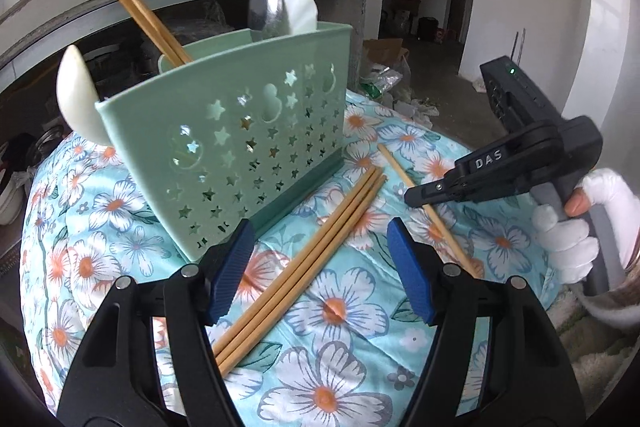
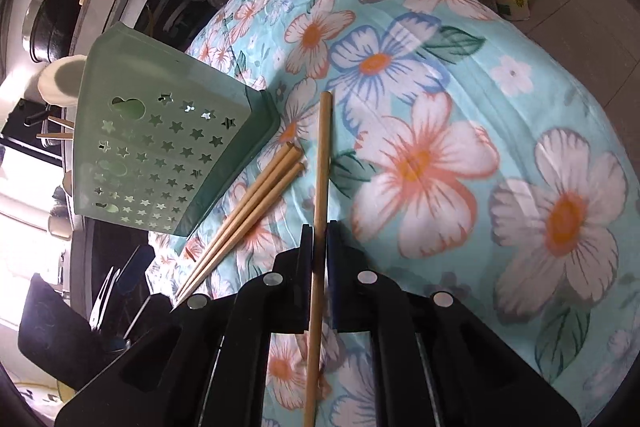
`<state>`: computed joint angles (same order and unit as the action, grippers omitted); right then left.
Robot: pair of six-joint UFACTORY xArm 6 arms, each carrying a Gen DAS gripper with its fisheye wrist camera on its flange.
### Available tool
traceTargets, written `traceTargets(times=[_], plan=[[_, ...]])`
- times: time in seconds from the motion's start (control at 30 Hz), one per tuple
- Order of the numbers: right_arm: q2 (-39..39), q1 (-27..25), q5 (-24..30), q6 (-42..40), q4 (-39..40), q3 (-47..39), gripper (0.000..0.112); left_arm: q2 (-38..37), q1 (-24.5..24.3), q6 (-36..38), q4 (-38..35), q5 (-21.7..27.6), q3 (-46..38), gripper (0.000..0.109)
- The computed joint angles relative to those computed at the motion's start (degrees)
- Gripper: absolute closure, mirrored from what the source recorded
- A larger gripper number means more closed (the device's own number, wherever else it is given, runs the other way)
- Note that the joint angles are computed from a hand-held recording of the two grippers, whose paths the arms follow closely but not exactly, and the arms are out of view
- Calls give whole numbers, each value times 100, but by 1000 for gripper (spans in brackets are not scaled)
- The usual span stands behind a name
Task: Organize utensils
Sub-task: 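Reach the left gripper to the chopsticks on the quilt and grasp one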
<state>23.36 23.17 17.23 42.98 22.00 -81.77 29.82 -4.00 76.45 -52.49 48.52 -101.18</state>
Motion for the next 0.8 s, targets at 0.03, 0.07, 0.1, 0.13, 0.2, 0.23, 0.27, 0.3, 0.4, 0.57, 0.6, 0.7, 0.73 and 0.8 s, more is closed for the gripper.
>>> traceTargets(times=[0.03, 0.07, 0.1, 0.13, 0.2, 0.23, 0.27, 0.3, 0.4, 0.57, 0.6, 0.7, 0.73, 0.8], plan=[[-71, 27, -85, -37, 105, 133, 105, 1, -53, 80, 98, -66, 46, 46], [-127, 58, -185, -96, 231, 251, 105, 16, -130, 173, 261, -173, 94, 48], [-163, 82, -271, -146, 315, 333, 105, 39, -201, 250, 413, -287, 138, 54], [-184, 100, -353, -174, 372, 392, 105, 58, -285, 335, 575, -468, 200, 57], [-182, 105, -383, -239, 474, 401, 106, 70, -438, 583, 775, -845, 359, 68], [-169, 99, -363, -232, 441, 377, 106, 70, -493, 696, 840, -970, 413, 73], [-152, 94, -344, -209, 392, 349, 105, 80, -551, 826, 916, -1096, 459, 80], [-129, 92, -334, -195, 370, 315, 105, 87, -605, 963, 958, -1244, 507, 83], [-154, 100, -381, -316, 514, 369, 105, 60, -758, 1442, 894, -1708, 688, 88], [-173, 116, -451, -405, 653, 411, 105, 35, -960, 2116, 695, -2393, 911, 102], [-175, 115, -454, -414, 662, 414, 105, 30, -976, 2161, 679, -2433, 926, 102], [-192, 127, -479, -390, 646, 444, 105, -8, -978, 2311, 535, -2437, 954, 103], [-193, 127, -480, -384, 634, 445, 105, -19, -968, 2342, 486, -2421, 947, 104], [-214, 131, -511, -385, 641, 483, 106, -172, -908, 2415, 389, -2367, 1067, 109]])
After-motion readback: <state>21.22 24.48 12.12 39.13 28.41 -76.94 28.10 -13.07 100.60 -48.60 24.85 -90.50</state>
